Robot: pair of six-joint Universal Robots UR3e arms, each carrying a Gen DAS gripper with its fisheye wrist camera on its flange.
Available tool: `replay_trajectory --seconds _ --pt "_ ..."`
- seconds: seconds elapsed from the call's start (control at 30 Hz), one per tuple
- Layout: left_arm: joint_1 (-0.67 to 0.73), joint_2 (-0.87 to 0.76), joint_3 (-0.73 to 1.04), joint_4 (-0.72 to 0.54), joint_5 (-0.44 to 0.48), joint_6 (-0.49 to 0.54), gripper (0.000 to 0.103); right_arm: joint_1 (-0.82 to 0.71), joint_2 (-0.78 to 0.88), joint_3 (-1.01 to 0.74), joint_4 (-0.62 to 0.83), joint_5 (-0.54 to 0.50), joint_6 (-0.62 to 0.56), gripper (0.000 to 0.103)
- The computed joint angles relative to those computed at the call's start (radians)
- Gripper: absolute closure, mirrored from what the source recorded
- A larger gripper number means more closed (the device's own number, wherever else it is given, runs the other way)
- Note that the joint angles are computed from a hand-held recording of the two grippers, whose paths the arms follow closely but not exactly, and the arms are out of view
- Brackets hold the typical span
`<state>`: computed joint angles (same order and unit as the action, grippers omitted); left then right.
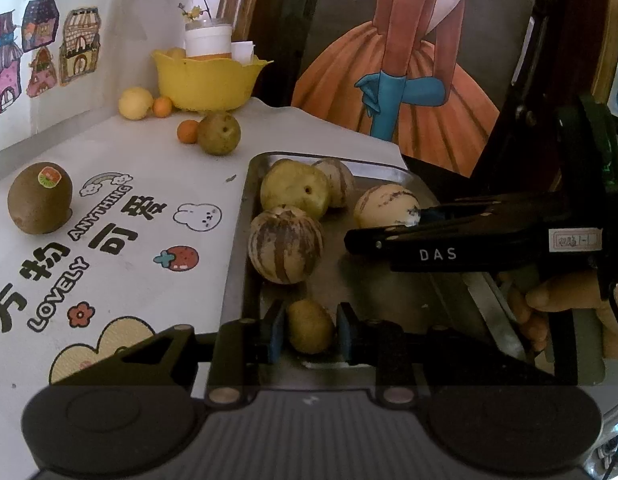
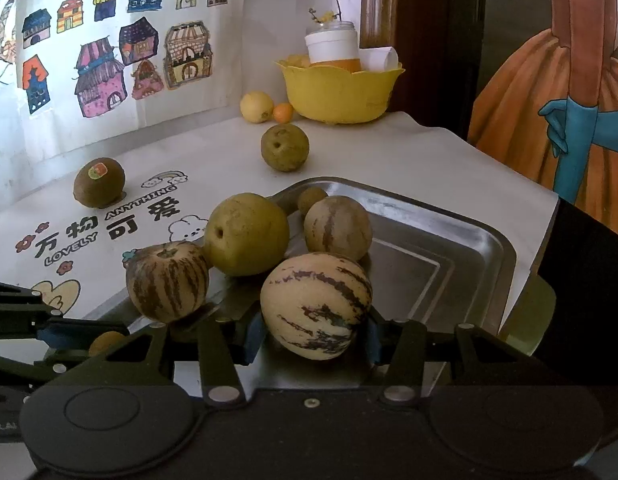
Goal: Organize fruits
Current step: 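Lower both fruits into the tray and open both grippers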
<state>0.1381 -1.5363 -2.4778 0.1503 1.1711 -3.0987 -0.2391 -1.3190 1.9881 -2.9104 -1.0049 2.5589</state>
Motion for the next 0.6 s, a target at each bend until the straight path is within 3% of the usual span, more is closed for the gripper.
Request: replay_trajectory --seconds 0.17,0.3,0.43,0.6 --pt "0.003 0.04 0.003 -0.061 -0.003 0.004 0.066 -0.001 -0.01 0.006 0.0 -0.003 0.017 0.048" --pt "0.01 0.121 -0.001 -0.163 -0.017 0.03 0.048 -0.032 -0.047 0.028 0.021 0.045 0.035 0.035" --pt "0.039 0.235 -0.035 -0.224 -0.042 0.039 0.03 -0.058 -0.103 0.046 0.041 0.073 0.046 0.029" --pt "0.106 0.424 -0.07 -0.367 -0.082 0.054 0.016 -0.102 -0.215 0.093 0.069 0.125 0.054 0.016"
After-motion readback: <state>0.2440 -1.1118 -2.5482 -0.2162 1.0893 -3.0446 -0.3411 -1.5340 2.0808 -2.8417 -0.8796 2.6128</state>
